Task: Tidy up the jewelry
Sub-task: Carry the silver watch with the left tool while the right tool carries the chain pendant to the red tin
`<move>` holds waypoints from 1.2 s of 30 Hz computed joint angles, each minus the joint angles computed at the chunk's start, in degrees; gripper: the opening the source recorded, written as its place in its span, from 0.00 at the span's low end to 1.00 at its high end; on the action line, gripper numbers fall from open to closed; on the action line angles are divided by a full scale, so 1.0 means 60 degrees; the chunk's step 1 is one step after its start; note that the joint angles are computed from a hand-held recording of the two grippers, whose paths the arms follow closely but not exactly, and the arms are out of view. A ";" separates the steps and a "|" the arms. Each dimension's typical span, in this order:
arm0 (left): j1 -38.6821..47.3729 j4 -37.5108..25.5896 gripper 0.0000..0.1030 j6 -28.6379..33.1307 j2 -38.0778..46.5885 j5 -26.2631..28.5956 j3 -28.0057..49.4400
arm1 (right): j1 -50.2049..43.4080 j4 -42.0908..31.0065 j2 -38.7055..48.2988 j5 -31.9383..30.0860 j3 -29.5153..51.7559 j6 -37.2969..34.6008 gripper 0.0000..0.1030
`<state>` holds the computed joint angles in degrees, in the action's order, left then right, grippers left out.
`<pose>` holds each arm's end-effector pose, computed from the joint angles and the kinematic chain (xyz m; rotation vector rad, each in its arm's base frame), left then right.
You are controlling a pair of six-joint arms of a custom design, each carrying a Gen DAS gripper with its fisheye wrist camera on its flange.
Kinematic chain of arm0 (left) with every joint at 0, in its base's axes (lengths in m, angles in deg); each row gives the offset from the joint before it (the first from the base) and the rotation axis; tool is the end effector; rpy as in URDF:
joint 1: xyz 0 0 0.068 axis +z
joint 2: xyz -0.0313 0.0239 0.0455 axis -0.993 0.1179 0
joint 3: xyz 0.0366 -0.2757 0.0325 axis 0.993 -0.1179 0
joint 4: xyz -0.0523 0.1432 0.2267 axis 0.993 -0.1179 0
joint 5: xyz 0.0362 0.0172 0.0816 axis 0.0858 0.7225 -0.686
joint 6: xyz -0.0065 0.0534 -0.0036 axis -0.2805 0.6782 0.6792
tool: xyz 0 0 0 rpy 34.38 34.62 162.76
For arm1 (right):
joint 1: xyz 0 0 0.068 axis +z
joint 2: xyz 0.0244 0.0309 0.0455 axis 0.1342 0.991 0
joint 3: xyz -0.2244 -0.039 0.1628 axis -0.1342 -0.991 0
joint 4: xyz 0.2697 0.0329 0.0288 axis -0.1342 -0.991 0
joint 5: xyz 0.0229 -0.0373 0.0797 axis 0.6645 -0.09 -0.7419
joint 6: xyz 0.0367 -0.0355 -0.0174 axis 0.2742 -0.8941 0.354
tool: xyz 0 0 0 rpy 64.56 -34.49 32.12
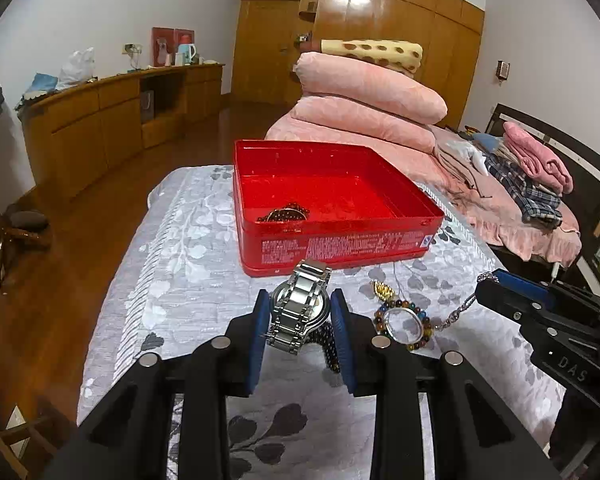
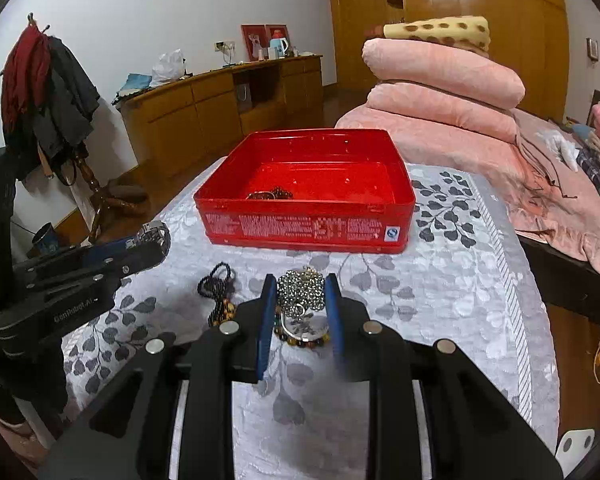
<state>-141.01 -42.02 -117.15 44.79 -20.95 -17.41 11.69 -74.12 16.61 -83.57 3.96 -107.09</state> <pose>0.1105 -0.1308 0.2270 -0.2354 2.2381 -0.0869 0.1953 0.0290 0.2275 -0.6330 2.2011 0.4005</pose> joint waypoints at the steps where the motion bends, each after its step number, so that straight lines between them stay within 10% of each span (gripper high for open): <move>1: 0.0091 0.0079 0.30 0.0098 0.0029 0.0025 0.0028 | 0.0075 0.0064 0.0084 0.0057 0.0054 0.0066 0.22; 36: 0.3755 0.2668 0.30 0.3347 0.1833 0.1882 0.1344 | 0.0922 0.1402 0.3356 0.0609 0.2645 0.1161 0.22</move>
